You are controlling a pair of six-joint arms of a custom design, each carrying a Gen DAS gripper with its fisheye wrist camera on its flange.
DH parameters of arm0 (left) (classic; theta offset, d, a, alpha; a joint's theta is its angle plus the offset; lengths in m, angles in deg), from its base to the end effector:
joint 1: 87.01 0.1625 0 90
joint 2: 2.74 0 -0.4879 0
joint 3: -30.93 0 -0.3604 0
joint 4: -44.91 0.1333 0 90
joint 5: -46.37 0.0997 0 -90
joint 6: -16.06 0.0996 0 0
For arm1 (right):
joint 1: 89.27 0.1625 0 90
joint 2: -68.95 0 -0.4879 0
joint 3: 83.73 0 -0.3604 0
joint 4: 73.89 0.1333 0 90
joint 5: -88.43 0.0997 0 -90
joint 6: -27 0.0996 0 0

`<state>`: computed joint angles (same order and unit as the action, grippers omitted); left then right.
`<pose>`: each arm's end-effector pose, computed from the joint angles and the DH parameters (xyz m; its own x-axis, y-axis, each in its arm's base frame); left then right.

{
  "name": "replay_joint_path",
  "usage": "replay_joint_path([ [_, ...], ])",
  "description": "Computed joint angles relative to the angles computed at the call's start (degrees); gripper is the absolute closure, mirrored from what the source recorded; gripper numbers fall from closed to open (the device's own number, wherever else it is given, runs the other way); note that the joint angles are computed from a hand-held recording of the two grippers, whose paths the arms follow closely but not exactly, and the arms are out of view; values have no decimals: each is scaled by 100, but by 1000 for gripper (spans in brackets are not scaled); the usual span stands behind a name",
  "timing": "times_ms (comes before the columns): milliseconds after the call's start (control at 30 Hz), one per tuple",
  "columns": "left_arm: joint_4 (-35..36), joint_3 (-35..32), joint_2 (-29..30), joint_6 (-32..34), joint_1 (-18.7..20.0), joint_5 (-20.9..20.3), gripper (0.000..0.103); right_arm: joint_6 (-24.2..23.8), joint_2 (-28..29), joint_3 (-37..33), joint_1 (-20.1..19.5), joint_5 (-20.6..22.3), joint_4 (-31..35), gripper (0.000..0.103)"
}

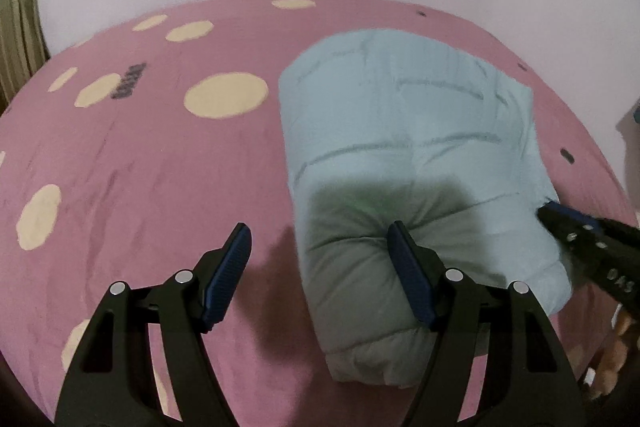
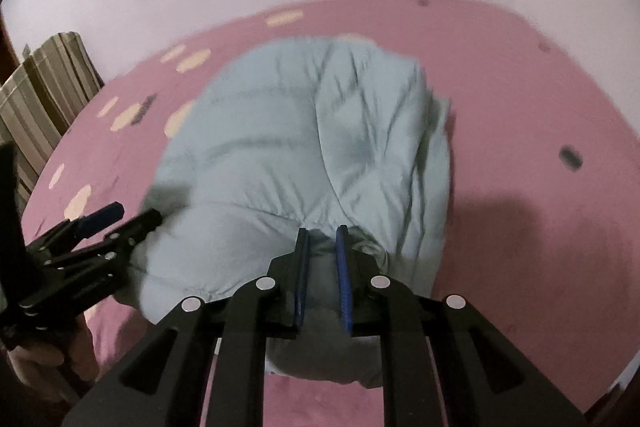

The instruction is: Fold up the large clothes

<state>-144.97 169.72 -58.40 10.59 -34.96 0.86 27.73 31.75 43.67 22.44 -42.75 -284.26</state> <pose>-0.1069 -0.4674 0.1682 -0.7397 0.2062 -0.6405 0.5207 0.7783 -0.3509 0.2520 -0.4499 0.0824 -0.8257 0.0393 0.5628 -0.3093 0.8028 -0.5098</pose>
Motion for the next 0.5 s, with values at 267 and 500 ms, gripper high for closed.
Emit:
replay_joint_path([
  [267, 170, -281, 310, 11, 413, -398, 32, -212, 440, -21, -356, 72, -508, 91],
  [500, 32, -181, 341, 95, 259, -175, 33, -220, 476, 56, -353, 135, -767, 90],
])
